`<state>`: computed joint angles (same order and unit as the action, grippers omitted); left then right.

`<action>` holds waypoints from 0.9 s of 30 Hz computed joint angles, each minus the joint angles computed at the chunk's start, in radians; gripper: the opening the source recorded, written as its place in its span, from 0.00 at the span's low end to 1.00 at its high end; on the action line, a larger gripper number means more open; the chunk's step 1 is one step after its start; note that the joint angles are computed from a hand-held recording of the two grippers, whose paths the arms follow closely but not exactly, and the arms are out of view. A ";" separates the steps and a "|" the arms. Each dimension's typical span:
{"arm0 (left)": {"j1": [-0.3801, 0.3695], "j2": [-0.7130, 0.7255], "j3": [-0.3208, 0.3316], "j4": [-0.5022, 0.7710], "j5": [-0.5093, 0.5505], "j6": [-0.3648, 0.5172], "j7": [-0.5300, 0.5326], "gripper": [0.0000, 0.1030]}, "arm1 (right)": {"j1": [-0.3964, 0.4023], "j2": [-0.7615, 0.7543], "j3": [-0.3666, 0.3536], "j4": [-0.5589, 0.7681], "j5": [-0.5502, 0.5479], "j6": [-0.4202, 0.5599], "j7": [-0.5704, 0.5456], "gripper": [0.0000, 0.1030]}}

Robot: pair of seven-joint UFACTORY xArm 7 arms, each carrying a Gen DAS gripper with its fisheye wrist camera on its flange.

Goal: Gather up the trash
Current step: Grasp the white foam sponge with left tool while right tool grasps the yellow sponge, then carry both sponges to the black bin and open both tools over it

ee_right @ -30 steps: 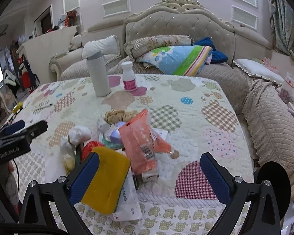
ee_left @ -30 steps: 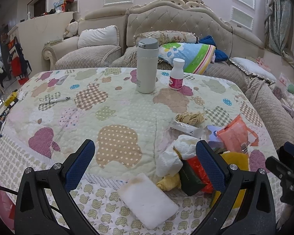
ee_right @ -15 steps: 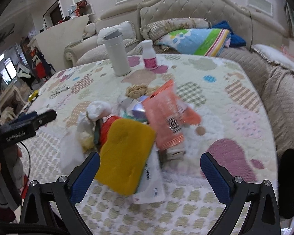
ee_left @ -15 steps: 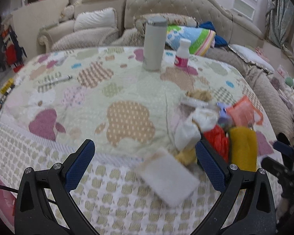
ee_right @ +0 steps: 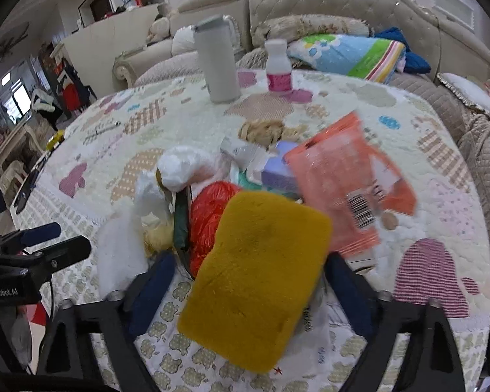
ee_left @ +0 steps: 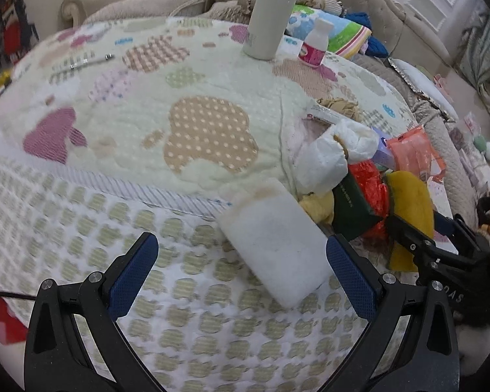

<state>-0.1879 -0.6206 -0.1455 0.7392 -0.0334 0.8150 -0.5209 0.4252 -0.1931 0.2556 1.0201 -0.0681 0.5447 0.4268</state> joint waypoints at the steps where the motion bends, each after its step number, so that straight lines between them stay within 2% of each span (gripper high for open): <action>1: 0.001 0.009 -0.008 0.004 -0.002 -0.012 -0.014 0.99 | -0.021 -0.011 0.018 -0.014 -0.019 -0.020 0.011 0.72; 3: 0.000 0.029 -0.018 0.015 0.001 -0.030 -0.028 0.99 | 0.035 -0.024 -0.044 -0.030 0.069 -0.039 -0.055 0.68; 4: -0.001 0.040 -0.025 0.019 0.007 -0.040 -0.033 0.99 | 0.034 -0.036 -0.047 -0.043 0.125 -0.058 -0.097 0.65; 6: 0.001 0.064 -0.040 0.032 0.031 -0.044 -0.044 0.99 | 0.024 -0.058 -0.046 -0.063 0.136 -0.081 -0.109 0.64; 8: -0.014 0.092 -0.039 0.042 0.038 -0.042 -0.030 0.89 | 0.028 -0.079 -0.060 -0.078 0.172 -0.092 -0.141 0.62; 9: -0.018 0.102 -0.040 0.046 0.044 -0.035 -0.024 0.70 | 0.039 -0.096 -0.078 -0.091 0.214 -0.103 -0.169 0.61; 11: -0.020 0.097 -0.042 0.039 0.061 -0.042 -0.022 0.70 | 0.045 -0.119 -0.096 -0.102 0.261 -0.108 -0.204 0.60; 13: -0.036 0.090 -0.019 0.041 0.040 -0.035 0.003 0.65 | 0.049 -0.146 -0.119 -0.114 0.310 -0.116 -0.239 0.60; 18: -0.049 0.040 0.010 0.064 0.000 0.007 0.061 0.63 | 0.013 -0.197 -0.136 -0.131 0.334 -0.111 -0.263 0.60; 22: -0.060 0.030 -0.017 0.131 0.009 0.039 0.102 0.63 | -0.029 -0.238 -0.141 -0.159 0.312 -0.091 -0.263 0.60; 27: -0.101 0.102 -0.064 0.244 -0.001 0.039 0.131 0.64 | -0.069 -0.310 -0.171 -0.225 0.307 -0.072 -0.265 0.60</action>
